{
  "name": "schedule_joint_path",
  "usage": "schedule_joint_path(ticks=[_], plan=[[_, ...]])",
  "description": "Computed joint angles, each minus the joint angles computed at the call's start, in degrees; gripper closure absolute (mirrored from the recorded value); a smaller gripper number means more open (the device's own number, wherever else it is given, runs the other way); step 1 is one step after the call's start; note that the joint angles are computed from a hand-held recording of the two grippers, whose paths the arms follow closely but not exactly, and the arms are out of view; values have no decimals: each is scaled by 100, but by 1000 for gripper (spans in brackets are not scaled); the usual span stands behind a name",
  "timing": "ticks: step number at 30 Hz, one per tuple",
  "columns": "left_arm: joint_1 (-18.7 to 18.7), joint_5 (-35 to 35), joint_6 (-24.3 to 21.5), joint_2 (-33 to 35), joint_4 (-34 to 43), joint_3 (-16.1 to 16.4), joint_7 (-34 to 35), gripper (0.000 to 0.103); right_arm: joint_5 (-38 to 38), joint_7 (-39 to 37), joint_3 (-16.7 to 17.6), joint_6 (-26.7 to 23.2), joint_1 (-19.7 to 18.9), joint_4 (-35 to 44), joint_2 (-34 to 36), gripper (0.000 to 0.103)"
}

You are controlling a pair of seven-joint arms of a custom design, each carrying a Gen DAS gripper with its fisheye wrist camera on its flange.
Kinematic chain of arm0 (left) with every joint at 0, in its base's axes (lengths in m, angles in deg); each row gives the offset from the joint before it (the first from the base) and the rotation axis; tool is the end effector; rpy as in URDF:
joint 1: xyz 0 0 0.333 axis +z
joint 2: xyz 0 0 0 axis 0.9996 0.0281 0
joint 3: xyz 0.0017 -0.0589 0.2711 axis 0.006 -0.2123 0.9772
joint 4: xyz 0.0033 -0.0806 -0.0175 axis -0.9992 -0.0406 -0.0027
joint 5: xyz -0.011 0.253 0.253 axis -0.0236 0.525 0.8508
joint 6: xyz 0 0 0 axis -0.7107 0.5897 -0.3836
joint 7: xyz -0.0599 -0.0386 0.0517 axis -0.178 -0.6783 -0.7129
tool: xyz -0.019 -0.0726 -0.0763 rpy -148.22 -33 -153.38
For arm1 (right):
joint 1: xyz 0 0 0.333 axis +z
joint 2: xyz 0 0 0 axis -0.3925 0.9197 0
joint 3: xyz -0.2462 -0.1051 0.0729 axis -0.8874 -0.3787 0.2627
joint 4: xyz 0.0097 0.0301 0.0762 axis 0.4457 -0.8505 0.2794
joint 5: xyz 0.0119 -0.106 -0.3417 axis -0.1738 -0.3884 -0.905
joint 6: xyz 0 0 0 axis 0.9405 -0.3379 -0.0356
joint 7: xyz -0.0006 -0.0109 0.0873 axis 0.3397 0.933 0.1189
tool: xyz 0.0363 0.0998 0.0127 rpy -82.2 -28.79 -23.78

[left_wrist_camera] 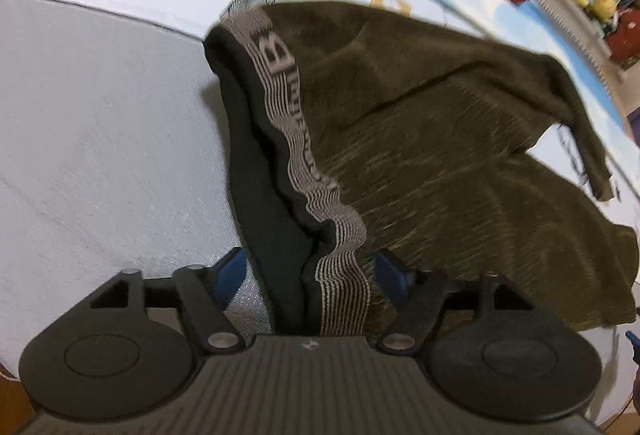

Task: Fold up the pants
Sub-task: 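Grasp the striped waistband with the left tool while the right tool grasps a pant leg hem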

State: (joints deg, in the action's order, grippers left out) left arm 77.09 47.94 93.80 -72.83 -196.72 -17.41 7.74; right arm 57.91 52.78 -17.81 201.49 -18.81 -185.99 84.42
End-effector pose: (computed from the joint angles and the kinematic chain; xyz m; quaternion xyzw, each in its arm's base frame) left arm 0.2389 -0.1363 0.5253 -0.9324 0.3008 -0.1544 0.1280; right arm 0.6157 0.0350 0.5163 -0.5061 0.8072 -0.0866 0.2911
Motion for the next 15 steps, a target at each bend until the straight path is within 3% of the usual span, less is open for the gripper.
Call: schedule_joint_path(ticks=[2, 5, 7, 9, 10, 12, 14, 15], plan=[[-42, -162, 202, 117, -140, 117, 19, 24, 225, -59, 50, -116, -30, 152, 167, 45], [-44, -273, 382, 446, -175, 215, 161, 23, -82, 115, 7, -344, 58, 496, 454, 45], [-14, -279, 371, 668, -117, 212, 234, 22, -397, 258, -26, -479, 145, 620, 547, 58], [12, -211, 299, 794, -46, 143, 262, 22, -437, 129, 15, -472, 139, 590, 538, 89], [5, -155, 234, 850, 5, 110, 307, 26, -450, 27, 28, -397, 133, 523, 488, 89], [-36, 12, 71, 882, 102, 31, 440, 44, -845, 50, -44, -21, 229, 261, 295, 91], [-97, 211, 2, 689, 97, -38, 575, 72, -963, 103, -89, 534, 210, -89, 27, 93], [-120, 303, -42, 549, 90, -82, 603, 76, -897, 83, -96, 811, 158, -281, -133, 93]])
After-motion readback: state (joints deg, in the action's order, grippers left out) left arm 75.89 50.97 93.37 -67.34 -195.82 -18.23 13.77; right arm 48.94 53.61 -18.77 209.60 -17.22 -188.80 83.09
